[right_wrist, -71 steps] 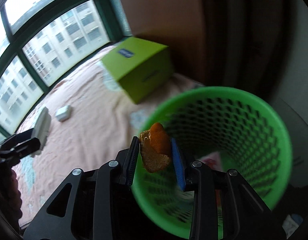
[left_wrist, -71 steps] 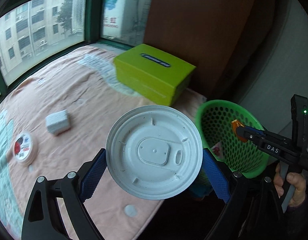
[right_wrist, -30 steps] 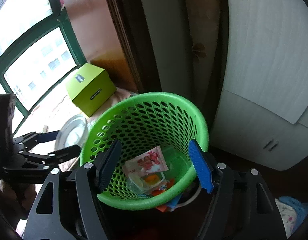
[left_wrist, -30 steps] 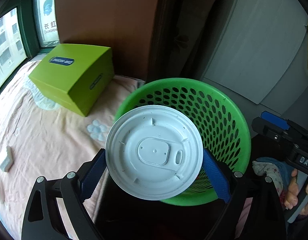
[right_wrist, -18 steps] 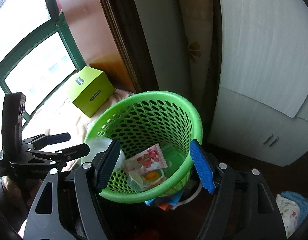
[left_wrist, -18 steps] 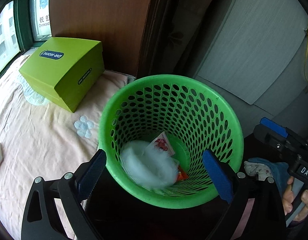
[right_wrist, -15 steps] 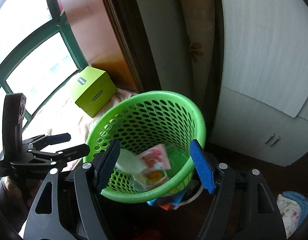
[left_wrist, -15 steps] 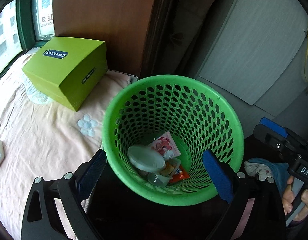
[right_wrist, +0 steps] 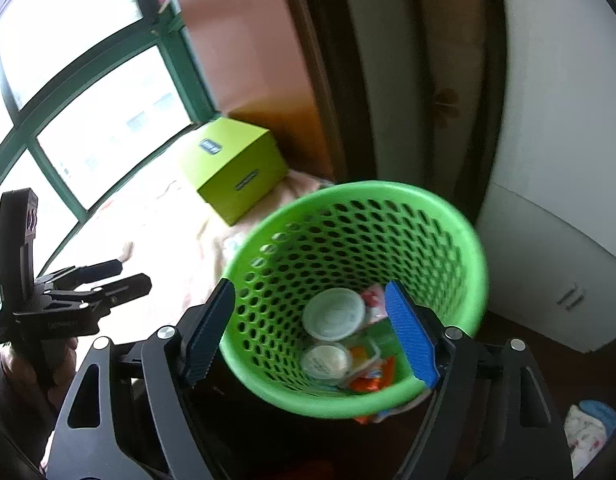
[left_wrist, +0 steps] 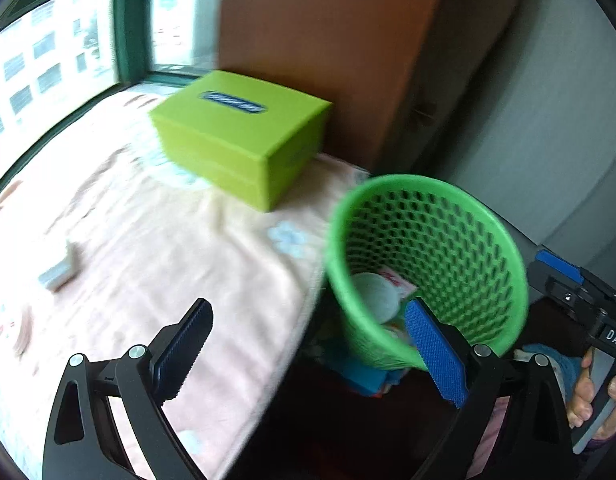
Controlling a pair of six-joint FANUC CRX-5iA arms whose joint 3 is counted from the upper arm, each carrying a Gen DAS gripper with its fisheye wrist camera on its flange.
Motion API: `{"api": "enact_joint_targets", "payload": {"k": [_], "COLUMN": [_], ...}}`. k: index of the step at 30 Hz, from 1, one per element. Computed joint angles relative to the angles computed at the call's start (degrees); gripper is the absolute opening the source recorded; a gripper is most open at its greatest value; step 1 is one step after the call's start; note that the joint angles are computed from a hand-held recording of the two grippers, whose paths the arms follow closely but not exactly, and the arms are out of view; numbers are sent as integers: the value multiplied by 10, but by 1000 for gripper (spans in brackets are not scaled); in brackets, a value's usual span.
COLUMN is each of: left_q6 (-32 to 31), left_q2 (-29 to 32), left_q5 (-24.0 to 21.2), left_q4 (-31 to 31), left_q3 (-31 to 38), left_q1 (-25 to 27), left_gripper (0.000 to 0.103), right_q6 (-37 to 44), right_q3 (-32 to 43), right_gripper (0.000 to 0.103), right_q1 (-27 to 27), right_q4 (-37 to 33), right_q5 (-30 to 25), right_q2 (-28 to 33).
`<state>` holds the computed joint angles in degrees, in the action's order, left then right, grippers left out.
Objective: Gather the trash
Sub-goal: 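Move both tools back over the bed toward the yogurt tub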
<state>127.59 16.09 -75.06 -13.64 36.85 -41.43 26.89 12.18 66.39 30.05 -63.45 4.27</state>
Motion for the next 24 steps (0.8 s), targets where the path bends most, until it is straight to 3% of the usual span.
{"api": "enact_joint_targets", "payload": {"k": [13,24], "left_q6": [98,125], "left_q2": [-134,-227], "left_q5": [-49,-82], "left_q4": [-86,-106], "left_q3": [-139,-252], "left_q1": [50,153], "left_gripper": [94,94], "right_q6": [102,191], "right_q3": [133,295], "right_gripper": [77,78], "right_q1": [2,7], "right_q4": [-70,-129], "right_q5": [6,-31], "right_q2": [97,208]}}
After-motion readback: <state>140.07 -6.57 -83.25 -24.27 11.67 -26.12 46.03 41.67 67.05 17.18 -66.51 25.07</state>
